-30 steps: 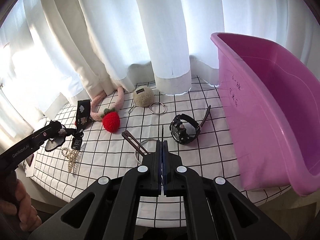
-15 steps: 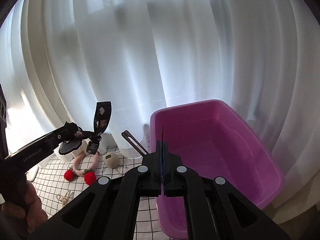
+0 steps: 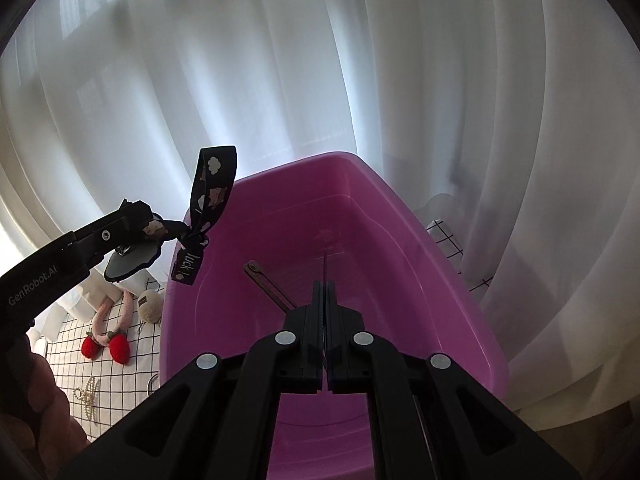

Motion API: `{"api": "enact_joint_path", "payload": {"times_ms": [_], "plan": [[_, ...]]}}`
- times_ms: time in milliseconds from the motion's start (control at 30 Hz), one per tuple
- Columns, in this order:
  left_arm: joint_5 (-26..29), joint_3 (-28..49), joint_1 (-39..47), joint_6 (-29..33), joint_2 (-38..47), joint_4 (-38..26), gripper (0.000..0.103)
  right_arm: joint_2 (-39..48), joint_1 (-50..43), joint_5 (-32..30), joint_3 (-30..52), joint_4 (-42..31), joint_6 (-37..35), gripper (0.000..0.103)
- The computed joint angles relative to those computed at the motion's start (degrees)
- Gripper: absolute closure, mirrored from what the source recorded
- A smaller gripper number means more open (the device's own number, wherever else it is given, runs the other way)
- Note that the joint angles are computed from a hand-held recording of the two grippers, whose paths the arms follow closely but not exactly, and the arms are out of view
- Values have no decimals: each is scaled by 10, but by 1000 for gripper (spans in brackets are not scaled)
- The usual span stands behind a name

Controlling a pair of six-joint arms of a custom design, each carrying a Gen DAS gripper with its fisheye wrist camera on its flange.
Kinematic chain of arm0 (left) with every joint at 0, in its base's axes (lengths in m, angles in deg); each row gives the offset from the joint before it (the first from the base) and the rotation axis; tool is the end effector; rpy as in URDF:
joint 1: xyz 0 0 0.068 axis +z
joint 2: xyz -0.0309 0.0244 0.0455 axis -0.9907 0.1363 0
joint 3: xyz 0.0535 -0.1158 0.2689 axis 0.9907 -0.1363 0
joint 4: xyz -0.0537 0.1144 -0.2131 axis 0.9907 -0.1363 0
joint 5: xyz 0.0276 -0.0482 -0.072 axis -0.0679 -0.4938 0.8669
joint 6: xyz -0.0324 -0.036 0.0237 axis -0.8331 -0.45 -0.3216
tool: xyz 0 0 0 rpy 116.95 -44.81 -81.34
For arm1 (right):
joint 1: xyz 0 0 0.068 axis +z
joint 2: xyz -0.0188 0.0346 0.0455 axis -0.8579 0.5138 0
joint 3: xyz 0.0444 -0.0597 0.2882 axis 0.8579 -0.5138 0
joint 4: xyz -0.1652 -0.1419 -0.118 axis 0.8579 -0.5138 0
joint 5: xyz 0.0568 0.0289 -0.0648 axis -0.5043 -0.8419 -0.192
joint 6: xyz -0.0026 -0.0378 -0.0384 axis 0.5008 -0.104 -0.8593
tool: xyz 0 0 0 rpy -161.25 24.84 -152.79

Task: Organize jewelry
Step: 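Lift the strap with the left tool, carry it into the pink tub, release, then withdraw the left tool from the tub back over the table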

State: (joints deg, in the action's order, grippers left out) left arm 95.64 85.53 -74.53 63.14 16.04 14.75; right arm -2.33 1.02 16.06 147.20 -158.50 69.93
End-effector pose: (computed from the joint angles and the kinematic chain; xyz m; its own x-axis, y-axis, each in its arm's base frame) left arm 0.2691 0.0104 0.3360 -0.5001 0.4297 -0.7518 0.7792 0.6021 -0.1742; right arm 0.1321 0.1795 0.2981 -0.4721 0.5619 -0.6792 0.6214 0.7587 0.1958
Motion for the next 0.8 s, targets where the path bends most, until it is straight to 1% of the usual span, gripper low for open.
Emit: {"api": "enact_joint_path", "payload": {"times_ms": [100, 233, 267, 300, 333, 367, 400, 467, 500, 533, 567, 633, 733, 800], "plan": [[-60, -41, -41, -31, -1, 44, 71, -20, -33, -33, -55, 80, -52, 102], [-109, -62, -69, -48, 11, 68, 70, -40, -67, -65, -96, 139, -103, 101], [-118, -66, -74, -52, 11, 74, 70, -43, -72, -69, -101, 148, -113, 97], [-129, -72, -80, -57, 13, 87, 70, -44, -82, -74, -108, 160, -124, 87], [-139, -77, -86, -62, 10, 95, 70, -48, -87, -75, -108, 159, -128, 58], [-146, -80, -88, -65, 13, 102, 69, -48, -88, -70, -107, 158, -127, 39], [-151, -78, -90, -66, 17, 100, 67, -48, -86, -62, -102, 147, -121, 38], [-156, -76, -89, -69, 22, 98, 59, -46, -87, -59, -92, 129, -120, 38], [-156, -76, -87, -71, 20, 100, 50, -48, -91, -61, -93, 129, -126, 38], [-157, -79, -85, -74, 18, 106, 37, -54, -93, -64, -91, 122, -128, 38], [-158, -82, -85, -78, 15, 115, 28, -56, -94, -66, -92, 120, -128, 38], [-158, -87, -78, -84, 6, 132, 15, -63, -94, -67, -97, 121, -122, 37], [-151, -67, -69, -83, 12, 117, 11, -63, -90, -66, -93, 116, -117, 37], [-148, -56, -61, -80, 17, 107, 11, -61, -84, -61, -87, 107, -110, 37]]}}
